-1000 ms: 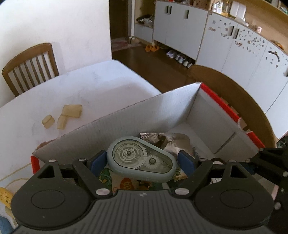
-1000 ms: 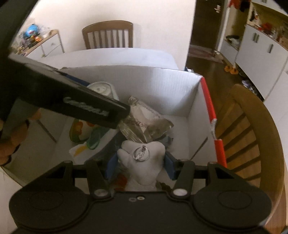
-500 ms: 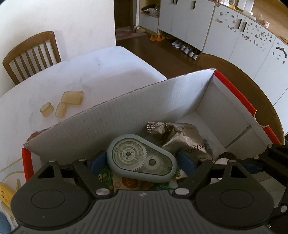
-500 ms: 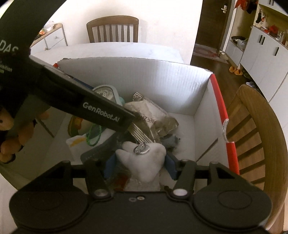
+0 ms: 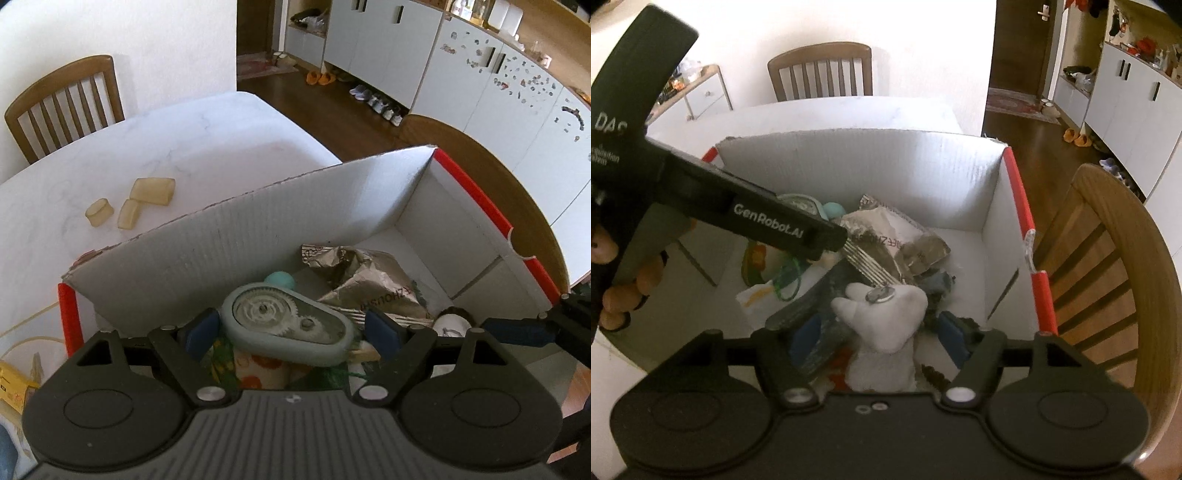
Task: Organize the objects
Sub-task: 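Carry the tape dispenser and plush tooth into the shoebox and open both grippers, then move both tools back from the shoebox to the yellow box and sponge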
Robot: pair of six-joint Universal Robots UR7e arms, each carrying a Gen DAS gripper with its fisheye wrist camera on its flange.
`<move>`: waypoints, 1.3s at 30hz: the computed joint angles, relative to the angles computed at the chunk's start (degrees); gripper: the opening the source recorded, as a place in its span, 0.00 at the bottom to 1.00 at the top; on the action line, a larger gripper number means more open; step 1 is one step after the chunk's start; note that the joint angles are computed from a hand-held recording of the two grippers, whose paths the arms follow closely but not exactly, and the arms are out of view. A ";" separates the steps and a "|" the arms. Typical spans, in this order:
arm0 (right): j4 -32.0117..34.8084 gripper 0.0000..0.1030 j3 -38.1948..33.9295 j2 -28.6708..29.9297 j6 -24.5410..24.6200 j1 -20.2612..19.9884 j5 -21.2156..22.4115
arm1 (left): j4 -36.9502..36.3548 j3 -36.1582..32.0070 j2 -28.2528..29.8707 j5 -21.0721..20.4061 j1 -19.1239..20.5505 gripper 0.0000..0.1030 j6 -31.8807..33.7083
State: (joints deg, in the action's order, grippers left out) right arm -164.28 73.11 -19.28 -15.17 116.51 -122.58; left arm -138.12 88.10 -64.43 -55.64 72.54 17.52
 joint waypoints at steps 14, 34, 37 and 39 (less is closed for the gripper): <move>-3.13 0.79 4.85 -4.29 3.97 1.72 2.00 | -2.70 3.71 -6.06 -3.91 -0.42 0.84 1.78; -7.79 0.85 5.65 -4.16 11.44 6.65 -0.12 | -4.75 10.10 -19.33 -12.00 0.39 0.84 8.27; -8.33 0.87 4.82 -3.40 12.01 7.71 -0.02 | -4.45 10.11 -20.91 -12.56 1.25 0.84 8.90; -8.73 0.89 3.87 -2.51 11.93 8.45 0.05 | -4.12 9.93 -21.94 -13.05 2.07 0.84 9.38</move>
State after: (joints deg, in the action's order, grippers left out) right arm -173.01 76.98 -21.79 -3.24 124.96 -122.52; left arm -142.24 98.03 -86.37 -68.69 74.61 26.90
